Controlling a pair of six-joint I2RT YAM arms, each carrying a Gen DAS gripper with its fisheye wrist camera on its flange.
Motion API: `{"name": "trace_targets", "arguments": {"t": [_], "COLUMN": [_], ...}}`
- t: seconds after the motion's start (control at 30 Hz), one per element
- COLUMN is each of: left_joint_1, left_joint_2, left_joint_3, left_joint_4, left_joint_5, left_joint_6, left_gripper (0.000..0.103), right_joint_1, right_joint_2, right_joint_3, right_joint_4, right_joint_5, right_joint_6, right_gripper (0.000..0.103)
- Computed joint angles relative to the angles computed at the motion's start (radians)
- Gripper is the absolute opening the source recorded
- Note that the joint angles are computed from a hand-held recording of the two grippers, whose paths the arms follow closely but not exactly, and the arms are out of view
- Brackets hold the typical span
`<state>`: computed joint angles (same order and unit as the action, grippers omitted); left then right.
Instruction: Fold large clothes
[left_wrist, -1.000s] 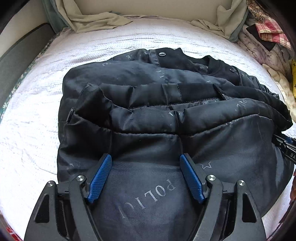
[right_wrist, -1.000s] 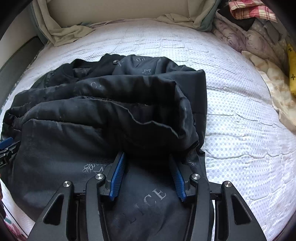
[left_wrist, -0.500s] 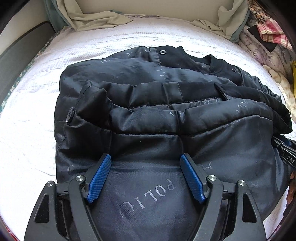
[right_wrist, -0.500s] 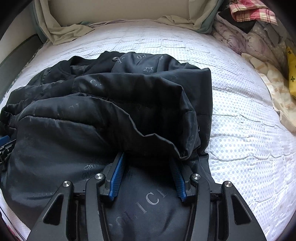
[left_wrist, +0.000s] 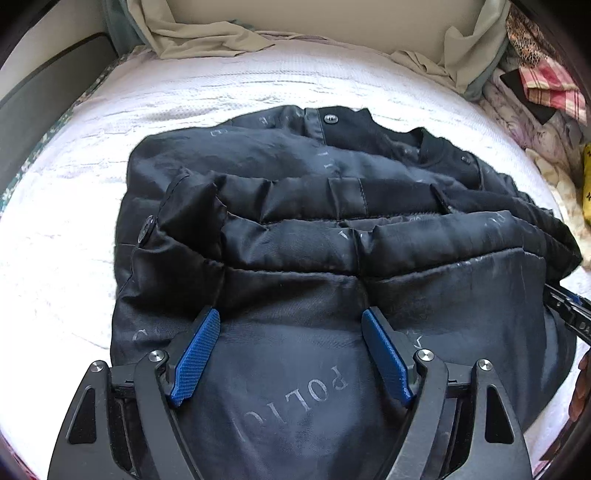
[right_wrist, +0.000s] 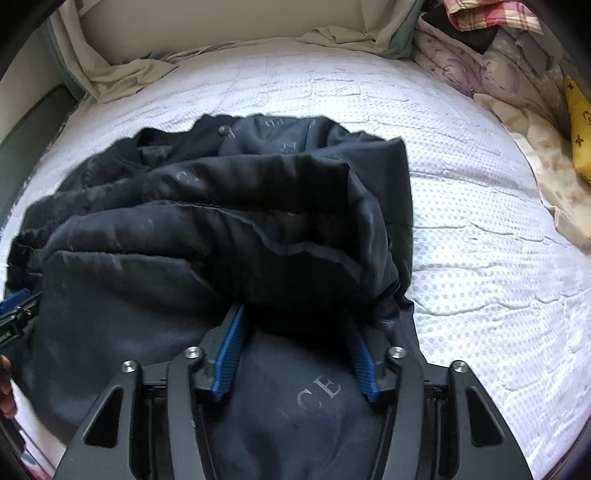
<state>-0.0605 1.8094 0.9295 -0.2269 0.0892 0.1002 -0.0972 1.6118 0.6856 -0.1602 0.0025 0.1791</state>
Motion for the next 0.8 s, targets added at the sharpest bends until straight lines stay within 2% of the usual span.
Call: {"name": "trace_targets", "arguments": {"t": [0.03, 0.23, 0.37, 0.47, 0.63, 0.8], "left_joint_1": [0.003, 0.022, 0.030, 0.039, 0.045, 0.044], "left_joint_2": [-0.014, -0.106, -0.168, -0.183, -0.177, -0.160], "left_joint_3": [0.000, -0.023, -0.046, -0.047, -0.049, -0.054], "left_joint_4": [-0.013, -0.046, -0.048, -0.055, -0.057, -0.043], "left_joint_5": [0.005, 0.023, 0.019, 0.024, 0.011, -0.016], "left_joint_6": [0.003, 0.009, 0.014, 0.016, 0.018, 0.020], "left_gripper": [0.082, 0.082, 0.082, 0.082, 0.082, 0.082], "right_joint_1": [0.001, 0.001, 0.048, 0.130, 0.283, 0.336], "right_joint_2": [-0.052, -0.314, -0.392, -0.373, -0.241, -0.097], "right_joint_3": [-0.012, -0.058, -0.067, -0.079, -0.067, -0.047], "right_joint_4": [-0.013, -0.074, -0.092, -0.062, 0.021, 0.089], "right_joint_5": [-0.002, -0.047, -0.077, -0.078, -0.013, 0.031], "right_joint_6": [0.002, 0.034, 0.046, 0.051, 0.060, 0.073], "right_gripper": [0.063, 0.063, 0.063, 0.063, 0.063, 0.063]}}
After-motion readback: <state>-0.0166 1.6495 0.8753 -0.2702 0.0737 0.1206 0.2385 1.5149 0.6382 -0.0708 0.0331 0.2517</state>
